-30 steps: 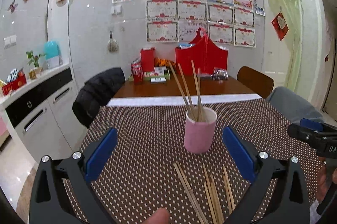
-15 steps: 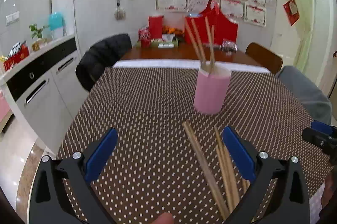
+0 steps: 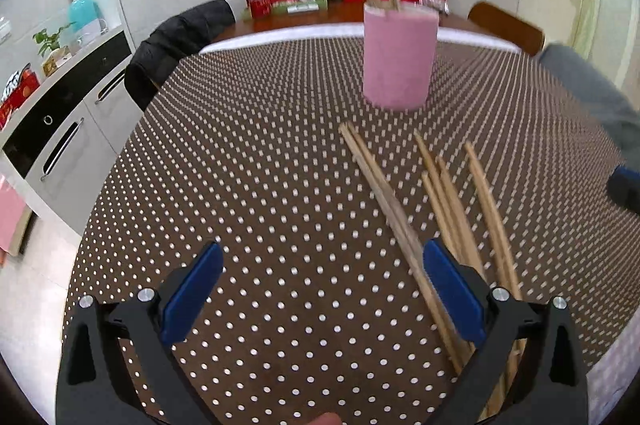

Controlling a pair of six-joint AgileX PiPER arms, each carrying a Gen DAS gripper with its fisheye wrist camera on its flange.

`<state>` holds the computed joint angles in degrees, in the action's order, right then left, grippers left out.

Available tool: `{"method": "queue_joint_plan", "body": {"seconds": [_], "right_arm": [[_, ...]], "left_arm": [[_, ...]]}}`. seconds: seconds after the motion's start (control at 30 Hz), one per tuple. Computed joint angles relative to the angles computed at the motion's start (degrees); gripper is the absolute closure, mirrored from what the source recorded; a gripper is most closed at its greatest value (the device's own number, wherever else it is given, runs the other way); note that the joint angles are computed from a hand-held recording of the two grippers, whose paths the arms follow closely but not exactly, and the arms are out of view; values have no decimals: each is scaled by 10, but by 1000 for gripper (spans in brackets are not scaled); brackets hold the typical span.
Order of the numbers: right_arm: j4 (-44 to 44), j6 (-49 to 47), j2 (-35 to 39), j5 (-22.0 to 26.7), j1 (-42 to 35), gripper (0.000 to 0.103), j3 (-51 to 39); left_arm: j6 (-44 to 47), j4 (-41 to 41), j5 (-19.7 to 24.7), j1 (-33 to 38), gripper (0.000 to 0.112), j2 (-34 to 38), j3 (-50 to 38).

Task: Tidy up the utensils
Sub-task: 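Move both tools back toward the remaining chopsticks, then close the left tool on one chopstick while the right tool closes on another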

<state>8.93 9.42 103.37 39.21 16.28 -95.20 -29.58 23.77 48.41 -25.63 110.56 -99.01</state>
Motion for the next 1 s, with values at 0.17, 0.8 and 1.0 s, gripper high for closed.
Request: {"method": "queue_joint_plan", "body": {"seconds": [0.17, 0.8, 1.0], "right_arm": [[12, -12, 10, 9, -8, 6, -8], [48, -55, 36, 29, -18, 6, -33], [62, -67, 52, 38, -3, 6, -56]], "left_arm": [[11, -11, 19, -2, 14, 23, -11], [83, -77, 60, 4, 27, 83, -107], [142, -126, 51, 29, 55, 67, -98]]}}
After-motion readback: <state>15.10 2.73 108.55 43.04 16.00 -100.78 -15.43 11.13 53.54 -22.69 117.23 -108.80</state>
